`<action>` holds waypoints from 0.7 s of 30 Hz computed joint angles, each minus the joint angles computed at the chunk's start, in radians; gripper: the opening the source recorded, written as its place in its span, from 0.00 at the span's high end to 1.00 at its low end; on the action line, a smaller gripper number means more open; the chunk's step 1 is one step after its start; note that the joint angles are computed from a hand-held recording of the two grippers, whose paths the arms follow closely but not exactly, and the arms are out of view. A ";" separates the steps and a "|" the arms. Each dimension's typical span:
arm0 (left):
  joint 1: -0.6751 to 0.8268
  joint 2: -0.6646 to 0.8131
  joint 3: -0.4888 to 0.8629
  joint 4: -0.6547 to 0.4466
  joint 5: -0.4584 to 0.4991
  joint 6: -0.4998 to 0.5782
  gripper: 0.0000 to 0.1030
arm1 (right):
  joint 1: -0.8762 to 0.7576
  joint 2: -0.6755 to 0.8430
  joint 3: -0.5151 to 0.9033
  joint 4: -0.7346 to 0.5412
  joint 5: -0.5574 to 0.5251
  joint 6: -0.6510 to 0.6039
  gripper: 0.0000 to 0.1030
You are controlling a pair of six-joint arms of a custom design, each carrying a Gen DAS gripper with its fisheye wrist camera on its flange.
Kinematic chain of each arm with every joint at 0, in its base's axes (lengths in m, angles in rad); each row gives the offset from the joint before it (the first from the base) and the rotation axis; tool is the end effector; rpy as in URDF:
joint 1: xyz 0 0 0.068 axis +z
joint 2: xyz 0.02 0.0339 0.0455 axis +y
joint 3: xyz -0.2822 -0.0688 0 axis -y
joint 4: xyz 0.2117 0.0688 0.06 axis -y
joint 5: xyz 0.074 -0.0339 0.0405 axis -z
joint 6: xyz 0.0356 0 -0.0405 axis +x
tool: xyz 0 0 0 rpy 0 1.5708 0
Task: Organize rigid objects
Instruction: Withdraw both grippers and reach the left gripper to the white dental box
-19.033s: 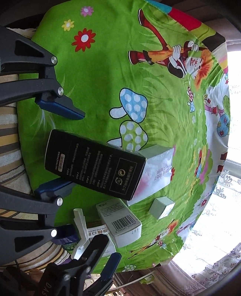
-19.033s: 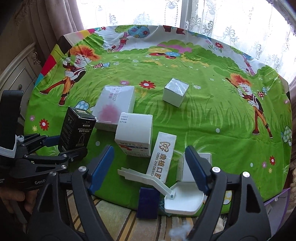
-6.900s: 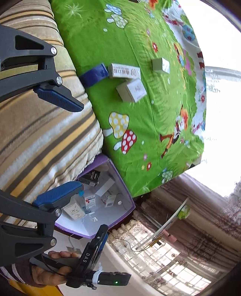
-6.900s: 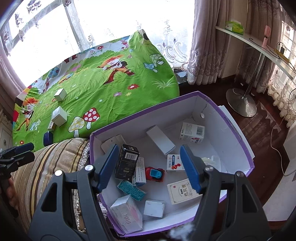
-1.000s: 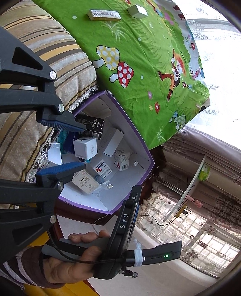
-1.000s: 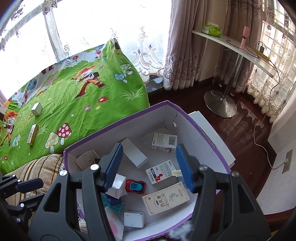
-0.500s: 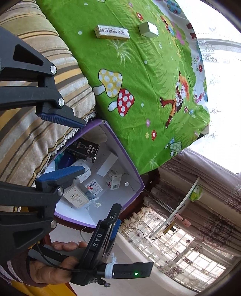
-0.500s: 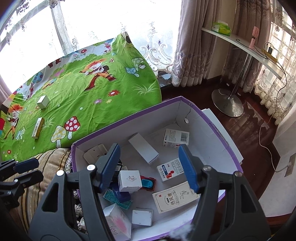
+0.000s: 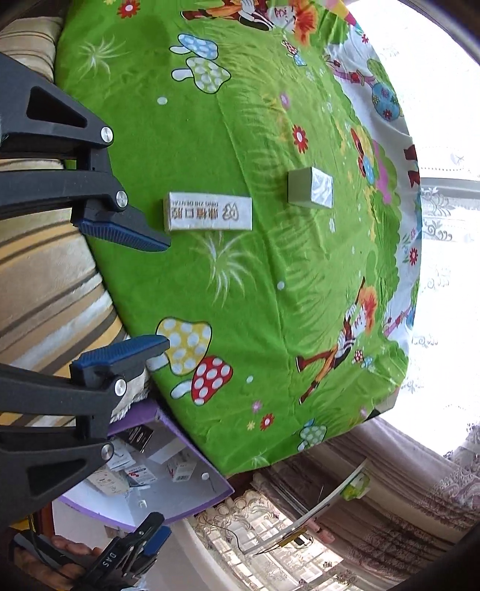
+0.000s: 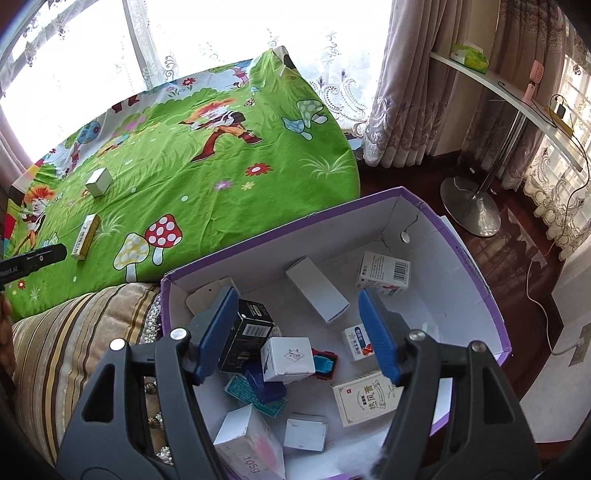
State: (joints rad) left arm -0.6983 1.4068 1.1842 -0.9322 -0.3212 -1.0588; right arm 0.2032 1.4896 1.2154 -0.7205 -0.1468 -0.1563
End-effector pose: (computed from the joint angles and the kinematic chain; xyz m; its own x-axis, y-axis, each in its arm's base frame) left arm 0.1889 -0.1439 0.3051 -0.7899 -0.4170 -0.4497 -0.3598 0.9089 -0.2108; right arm 0.2699 0.0609 0.3036 -0.7681 -0.3155 -0.5572 -0.4021 0.9149 0.0364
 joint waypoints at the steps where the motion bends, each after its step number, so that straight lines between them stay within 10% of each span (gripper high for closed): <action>1: 0.032 -0.006 -0.018 0.007 0.011 0.019 0.53 | 0.010 0.005 0.003 0.002 0.003 0.003 0.31; 21: 0.283 0.107 -0.130 0.153 0.095 0.255 0.53 | 0.328 0.245 0.264 -0.021 0.075 0.072 0.28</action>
State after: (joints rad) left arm -0.4149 1.5140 1.0538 -0.7790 -0.2263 -0.8041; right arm 0.5313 1.7348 1.4790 -0.7416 -0.0719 -0.0845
